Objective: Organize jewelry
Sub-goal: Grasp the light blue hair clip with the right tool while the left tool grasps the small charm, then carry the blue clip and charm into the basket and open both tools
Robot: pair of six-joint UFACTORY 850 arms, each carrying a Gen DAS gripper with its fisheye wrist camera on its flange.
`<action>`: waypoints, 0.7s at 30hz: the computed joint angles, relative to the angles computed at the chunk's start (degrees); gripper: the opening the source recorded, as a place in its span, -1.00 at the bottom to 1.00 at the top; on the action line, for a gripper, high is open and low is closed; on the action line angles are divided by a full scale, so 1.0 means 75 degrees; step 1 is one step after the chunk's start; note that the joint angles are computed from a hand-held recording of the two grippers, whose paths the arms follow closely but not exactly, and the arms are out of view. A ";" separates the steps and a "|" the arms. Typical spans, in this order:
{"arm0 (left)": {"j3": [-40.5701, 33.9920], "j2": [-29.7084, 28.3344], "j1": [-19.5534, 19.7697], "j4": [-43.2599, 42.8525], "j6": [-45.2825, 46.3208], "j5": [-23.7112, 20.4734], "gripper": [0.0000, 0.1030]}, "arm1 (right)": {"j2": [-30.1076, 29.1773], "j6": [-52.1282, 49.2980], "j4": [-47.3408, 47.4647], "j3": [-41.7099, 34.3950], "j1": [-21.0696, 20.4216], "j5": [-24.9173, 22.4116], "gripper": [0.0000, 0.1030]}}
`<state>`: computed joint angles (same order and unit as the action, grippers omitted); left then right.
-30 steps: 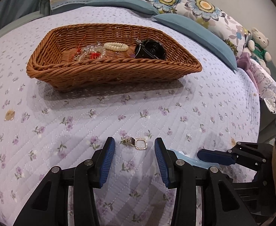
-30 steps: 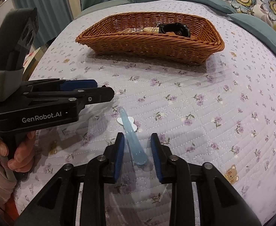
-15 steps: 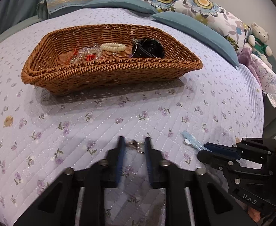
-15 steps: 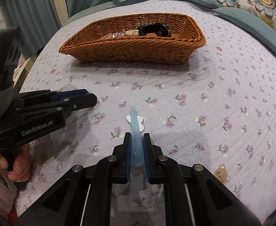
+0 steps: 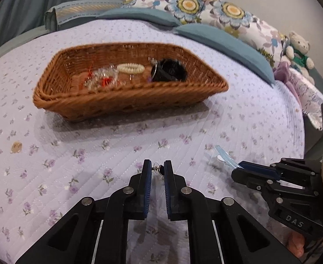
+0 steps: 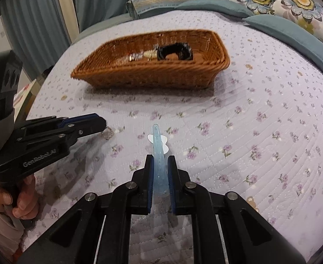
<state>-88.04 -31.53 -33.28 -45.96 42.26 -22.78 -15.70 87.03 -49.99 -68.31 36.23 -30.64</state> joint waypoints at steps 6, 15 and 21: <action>0.0324 0.0478 0.0158 -0.1849 0.1680 -0.0046 -0.79 | 0.0223 0.0524 -0.0616 -0.0023 0.0031 0.0033 -0.74; -0.0926 0.0182 0.0621 -0.2396 0.1802 -0.0706 -0.79 | -0.0578 -0.0982 -0.0152 -0.1876 -0.0497 0.0340 -0.74; -0.3113 -0.1281 0.0811 -0.0693 -0.0112 -0.0999 -0.79 | -0.2306 -0.3738 0.2257 -0.4257 -0.1205 0.0262 -0.74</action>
<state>-111.39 -41.14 -27.20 -51.16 41.43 -30.27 -32.99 58.99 -33.06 -100.24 27.19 -28.68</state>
